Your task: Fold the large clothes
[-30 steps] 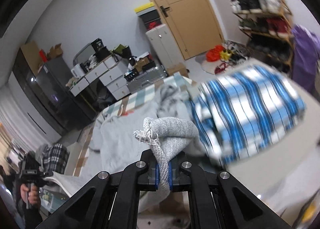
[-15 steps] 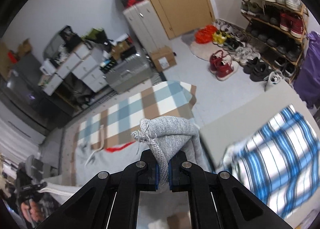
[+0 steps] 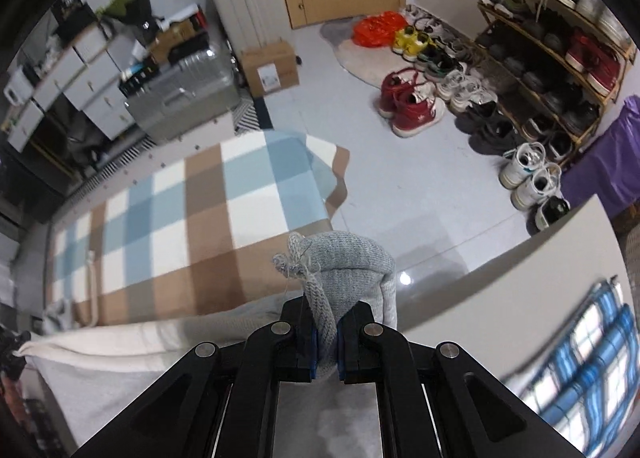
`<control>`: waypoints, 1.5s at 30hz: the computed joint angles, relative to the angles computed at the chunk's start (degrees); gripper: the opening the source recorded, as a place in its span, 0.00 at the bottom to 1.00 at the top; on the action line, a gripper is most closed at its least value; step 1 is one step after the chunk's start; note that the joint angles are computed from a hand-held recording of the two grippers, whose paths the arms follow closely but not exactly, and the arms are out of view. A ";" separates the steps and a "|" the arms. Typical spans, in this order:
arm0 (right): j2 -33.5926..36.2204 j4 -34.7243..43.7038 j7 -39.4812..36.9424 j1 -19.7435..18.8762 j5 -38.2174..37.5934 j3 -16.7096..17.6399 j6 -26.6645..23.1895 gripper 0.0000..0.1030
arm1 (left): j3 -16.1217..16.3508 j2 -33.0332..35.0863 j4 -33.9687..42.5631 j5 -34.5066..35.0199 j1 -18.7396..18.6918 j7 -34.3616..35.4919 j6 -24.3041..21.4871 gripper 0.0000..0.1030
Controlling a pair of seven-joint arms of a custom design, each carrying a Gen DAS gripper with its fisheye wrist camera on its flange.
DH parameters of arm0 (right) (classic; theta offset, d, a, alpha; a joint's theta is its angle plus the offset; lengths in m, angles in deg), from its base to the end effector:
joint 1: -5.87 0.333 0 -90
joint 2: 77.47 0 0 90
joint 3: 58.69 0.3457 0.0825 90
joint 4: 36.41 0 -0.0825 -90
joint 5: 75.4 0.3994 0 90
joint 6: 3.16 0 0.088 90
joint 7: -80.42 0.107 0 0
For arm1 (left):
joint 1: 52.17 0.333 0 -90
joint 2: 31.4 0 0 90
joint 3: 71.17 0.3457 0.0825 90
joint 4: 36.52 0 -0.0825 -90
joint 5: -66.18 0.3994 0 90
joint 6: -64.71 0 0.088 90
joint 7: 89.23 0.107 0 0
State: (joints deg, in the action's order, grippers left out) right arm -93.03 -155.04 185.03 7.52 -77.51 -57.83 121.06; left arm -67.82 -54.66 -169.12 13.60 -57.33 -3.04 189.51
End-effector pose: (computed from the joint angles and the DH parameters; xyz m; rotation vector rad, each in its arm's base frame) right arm 0.5147 0.0220 0.6102 -1.8055 2.1992 -0.3595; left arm 0.4606 -0.0413 0.5634 2.1439 -1.2982 0.9910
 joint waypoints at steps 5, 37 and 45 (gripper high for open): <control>3.01 0.23 0.76 0.40 -4.24 0.95 -0.18 0.11 | 0.49 1.51 -0.90 -0.88 0.57 -0.17 -1.94 0.00; -15.63 -23.48 -15.88 12.02 7.96 10.29 10.49 0.93 | -2.33 -21.65 -16.54 19.24 -12.66 -4.60 -4.06 0.91; -11.86 -19.45 -11.93 12.36 3.28 10.08 6.35 0.94 | -4.65 -20.91 -13.07 25.83 -12.28 -10.28 -7.50 0.91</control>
State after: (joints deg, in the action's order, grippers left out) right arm -104.89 -174.48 173.10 19.88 -74.23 -47.75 127.42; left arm -72.47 -75.56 -182.19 39.43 -69.61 -13.32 182.01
